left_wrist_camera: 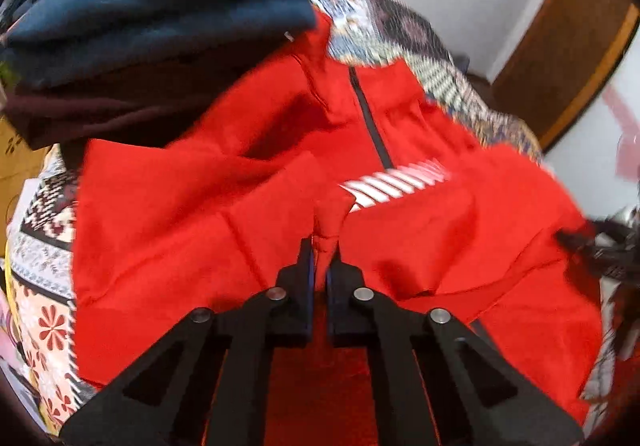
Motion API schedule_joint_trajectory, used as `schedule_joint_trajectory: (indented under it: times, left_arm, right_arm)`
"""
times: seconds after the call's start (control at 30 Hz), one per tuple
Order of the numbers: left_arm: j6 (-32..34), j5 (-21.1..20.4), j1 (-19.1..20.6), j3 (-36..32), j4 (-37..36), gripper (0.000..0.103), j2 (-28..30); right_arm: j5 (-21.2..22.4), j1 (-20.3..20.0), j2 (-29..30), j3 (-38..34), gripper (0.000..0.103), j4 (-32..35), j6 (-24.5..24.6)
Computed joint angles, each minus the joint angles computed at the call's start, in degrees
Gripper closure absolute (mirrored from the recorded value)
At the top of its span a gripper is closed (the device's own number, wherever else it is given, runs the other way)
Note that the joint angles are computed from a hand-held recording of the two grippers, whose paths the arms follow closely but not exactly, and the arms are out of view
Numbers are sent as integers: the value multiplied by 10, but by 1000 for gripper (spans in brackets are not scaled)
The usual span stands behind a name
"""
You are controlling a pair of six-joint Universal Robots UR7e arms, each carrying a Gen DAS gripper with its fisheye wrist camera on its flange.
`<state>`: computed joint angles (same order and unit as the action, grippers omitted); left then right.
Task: Fold large clothes
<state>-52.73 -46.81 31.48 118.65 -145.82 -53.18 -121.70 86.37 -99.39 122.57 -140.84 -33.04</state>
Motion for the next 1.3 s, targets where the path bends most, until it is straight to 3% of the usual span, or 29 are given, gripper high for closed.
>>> schedule_joint_trajectory:
  times: [0.07, 0.23, 0.37, 0.53, 0.67, 0.8, 0.9, 1.07, 1.17, 1.3]
  left_arm:
    - [-22, 22, -10, 12, 13, 101, -23]
    - [-65, 90, -39, 48, 43, 101, -90]
    - [-139, 129, -56, 68, 137, 101, -132]
    - [-185, 58, -25, 92, 201, 98, -149]
    - [-226, 7, -10, 123, 220, 85, -169]
    - [-276, 13, -22, 134, 261, 64, -190]
    - [-303, 34, -34, 115, 330, 58, -197]
    - [-286, 69, -44, 86, 348, 50, -199]
    - [-239, 95, -42, 56, 334, 46, -175]
    - [-131, 113, -26, 8, 266, 45, -122]
  right_arm:
    - [12, 1, -1, -21, 32, 41, 26]
    - [10, 17, 1, -22, 32, 0, 25]
    - [-10, 11, 14, -13, 32, 14, 29]
    - [-27, 12, 17, 20, 26, -44, -11]
    - [-30, 13, 15, 7, 26, -8, 14]
    - [-28, 20, 14, -3, 26, 22, 30]
    - [-27, 28, 14, -4, 26, 24, 27]
    - [-15, 47, 29, -19, 26, 12, 29]
    - [2, 62, 40, -32, 26, -3, 24]
    - [18, 84, 60, -49, 26, -24, 16]
